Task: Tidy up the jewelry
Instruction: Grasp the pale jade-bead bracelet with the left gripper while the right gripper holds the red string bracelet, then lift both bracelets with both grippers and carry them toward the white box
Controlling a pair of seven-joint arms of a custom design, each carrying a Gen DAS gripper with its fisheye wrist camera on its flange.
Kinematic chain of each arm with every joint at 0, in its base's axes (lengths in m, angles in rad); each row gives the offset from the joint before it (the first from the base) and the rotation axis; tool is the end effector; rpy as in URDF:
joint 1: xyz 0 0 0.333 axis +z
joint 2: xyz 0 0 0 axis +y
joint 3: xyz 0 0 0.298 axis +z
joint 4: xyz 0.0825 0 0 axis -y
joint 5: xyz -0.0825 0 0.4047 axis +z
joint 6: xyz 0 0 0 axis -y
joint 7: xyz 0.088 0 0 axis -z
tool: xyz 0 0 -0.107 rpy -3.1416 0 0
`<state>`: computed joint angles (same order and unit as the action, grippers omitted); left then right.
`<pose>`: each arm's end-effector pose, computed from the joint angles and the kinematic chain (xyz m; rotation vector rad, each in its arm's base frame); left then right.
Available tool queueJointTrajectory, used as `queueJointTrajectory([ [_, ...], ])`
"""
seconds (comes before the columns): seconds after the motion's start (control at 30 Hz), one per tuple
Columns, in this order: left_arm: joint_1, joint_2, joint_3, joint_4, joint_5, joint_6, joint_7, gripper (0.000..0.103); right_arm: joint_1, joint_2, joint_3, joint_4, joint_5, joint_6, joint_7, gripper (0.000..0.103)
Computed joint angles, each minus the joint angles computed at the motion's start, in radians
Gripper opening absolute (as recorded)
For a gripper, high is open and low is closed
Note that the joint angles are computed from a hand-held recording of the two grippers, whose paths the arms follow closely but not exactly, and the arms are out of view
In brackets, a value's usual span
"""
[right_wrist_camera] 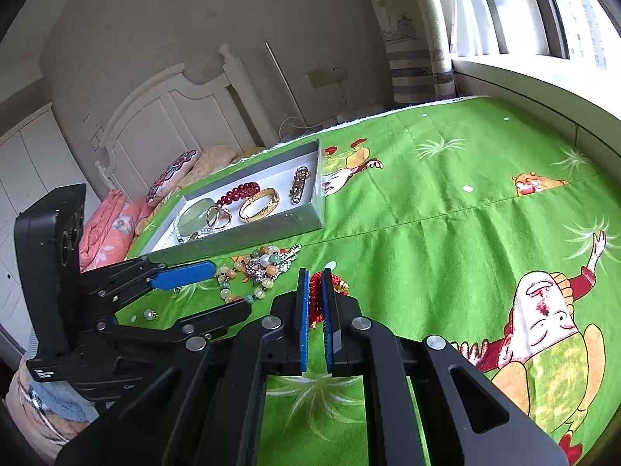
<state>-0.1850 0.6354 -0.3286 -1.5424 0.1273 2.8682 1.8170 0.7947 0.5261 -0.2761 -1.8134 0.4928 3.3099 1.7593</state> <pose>0.6805 -0.3344 0.3547 -1.0685 2.4106 -0.8675 0.6191 0.3271 0.3487 -1.4733 1.6128 -0.4298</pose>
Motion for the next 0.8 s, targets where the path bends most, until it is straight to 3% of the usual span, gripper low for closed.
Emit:
queueJointTrajectory([
  [0.17, -0.024, 0.055, 0.013, 0.088, 0.021, -0.074, 0.028, 0.043, -0.059, -0.008, 0.066, -0.003, -0.002, 0.017, -0.016, 0.009],
  [0.3, 0.009, 0.074, -0.029, 0.107, -0.024, -0.105, 0.103, 0.039, -0.079, -0.012, 0.090, -0.006, 0.006, 0.023, -0.032, 0.009],
  [0.37, 0.040, 0.085, -0.067, 0.115, -0.073, -0.122, 0.144, 0.031, -0.075, -0.011, 0.087, -0.003, 0.013, 0.018, -0.036, 0.009],
  [0.47, 0.058, 0.079, -0.085, 0.098, -0.111, -0.118, 0.197, 0.016, -0.061, -0.008, 0.071, 0.000, 0.017, 0.011, -0.036, 0.009],
  [0.53, 0.062, 0.066, -0.086, 0.083, -0.127, -0.122, 0.219, 0.011, -0.060, -0.005, 0.067, 0.005, 0.016, 0.006, -0.033, 0.009],
  [0.7, 0.075, 0.036, -0.089, 0.031, -0.165, -0.086, 0.231, 0.009, -0.054, -0.004, 0.058, 0.006, 0.008, 0.003, -0.024, 0.009],
  [0.8, 0.131, 0.028, -0.149, 0.012, -0.237, -0.074, 0.262, 0.009, -0.065, -0.005, 0.070, 0.005, 0.004, 0.007, -0.022, 0.009],
])
